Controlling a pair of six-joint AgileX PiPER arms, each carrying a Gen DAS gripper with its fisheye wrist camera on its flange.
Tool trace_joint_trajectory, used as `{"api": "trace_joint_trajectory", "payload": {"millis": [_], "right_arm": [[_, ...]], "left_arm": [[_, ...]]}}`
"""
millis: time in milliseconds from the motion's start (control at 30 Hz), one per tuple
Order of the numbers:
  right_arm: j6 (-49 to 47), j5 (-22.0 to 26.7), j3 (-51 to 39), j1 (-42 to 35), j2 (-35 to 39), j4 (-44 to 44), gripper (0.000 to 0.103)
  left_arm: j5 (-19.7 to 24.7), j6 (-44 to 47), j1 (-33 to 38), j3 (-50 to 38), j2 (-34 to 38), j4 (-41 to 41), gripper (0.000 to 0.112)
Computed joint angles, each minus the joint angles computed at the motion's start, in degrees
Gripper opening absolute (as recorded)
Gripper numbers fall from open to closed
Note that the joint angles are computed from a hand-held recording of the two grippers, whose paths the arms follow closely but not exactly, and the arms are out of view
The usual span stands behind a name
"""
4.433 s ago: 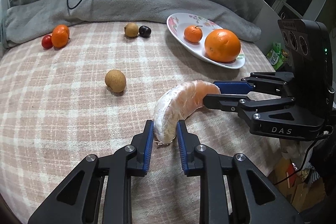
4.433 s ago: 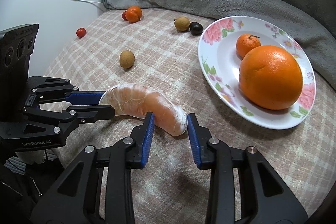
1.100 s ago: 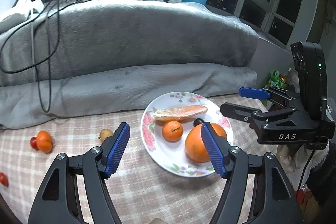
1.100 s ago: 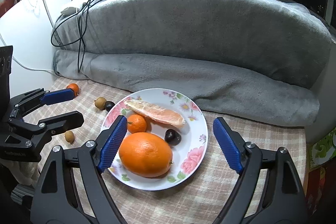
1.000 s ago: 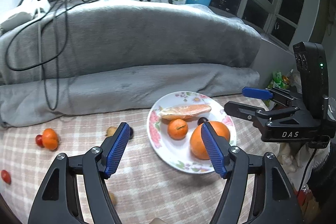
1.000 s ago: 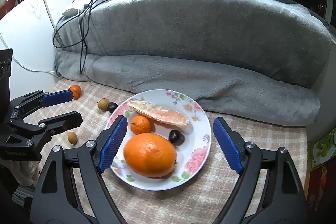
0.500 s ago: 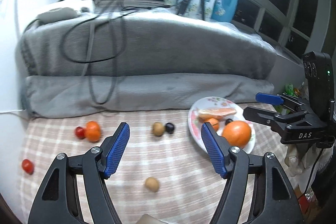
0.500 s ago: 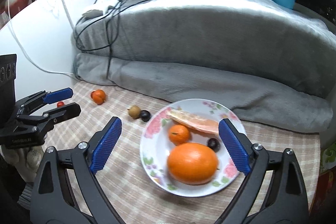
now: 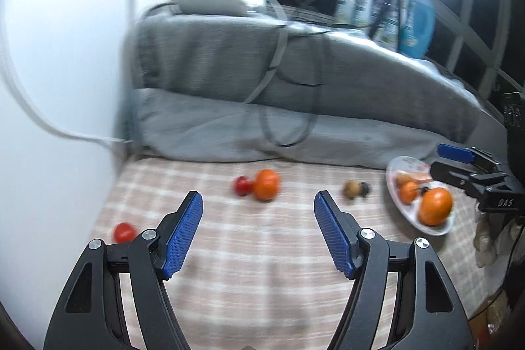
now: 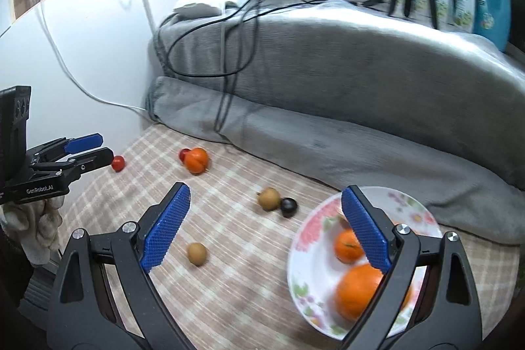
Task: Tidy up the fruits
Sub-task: 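Move the right tool to the loose mandarin while the left tool approaches the red tomato, then close the right tool on the mandarin while the left tool grasps the red tomato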
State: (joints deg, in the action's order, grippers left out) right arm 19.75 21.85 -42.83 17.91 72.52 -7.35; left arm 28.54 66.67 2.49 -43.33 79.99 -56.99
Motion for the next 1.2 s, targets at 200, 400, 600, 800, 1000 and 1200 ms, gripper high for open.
{"api": "trace_joint_trajectory", "payload": {"millis": [200,400,600,800,1000,1200], "right_arm": [[-2.9,-2.1,-4.1,2.1,7.4,3.8,0.095],[-12.6,-2.7,-9.9,4.0,16.5,12.6,0.079],[-17.9,-0.1,-18.2,6.2,25.5,17.1,0.063],[-19.4,3.1,-25.6,7.3,32.3,17.3,0.053],[-22.8,4.3,-29.4,6.1,37.5,18.9,0.053],[-23.4,5.7,-33.6,6.1,41.9,17.8,0.053]], "left_arm": [[0.9,9.2,9.4,1.8,2.3,-5.0,0.065],[0.7,13.4,13.8,1.5,6.8,-6.3,0.048],[-1.3,15.5,15.6,-0.3,12.2,-8.0,0.035],[-3.9,15.6,15.8,-2.6,16.6,-8.2,0.033],[-4.8,15.0,15.5,-4.1,19.3,-7.8,0.032],[-5.1,13.4,15.4,-5.4,21.1,-6.5,0.032]]}}
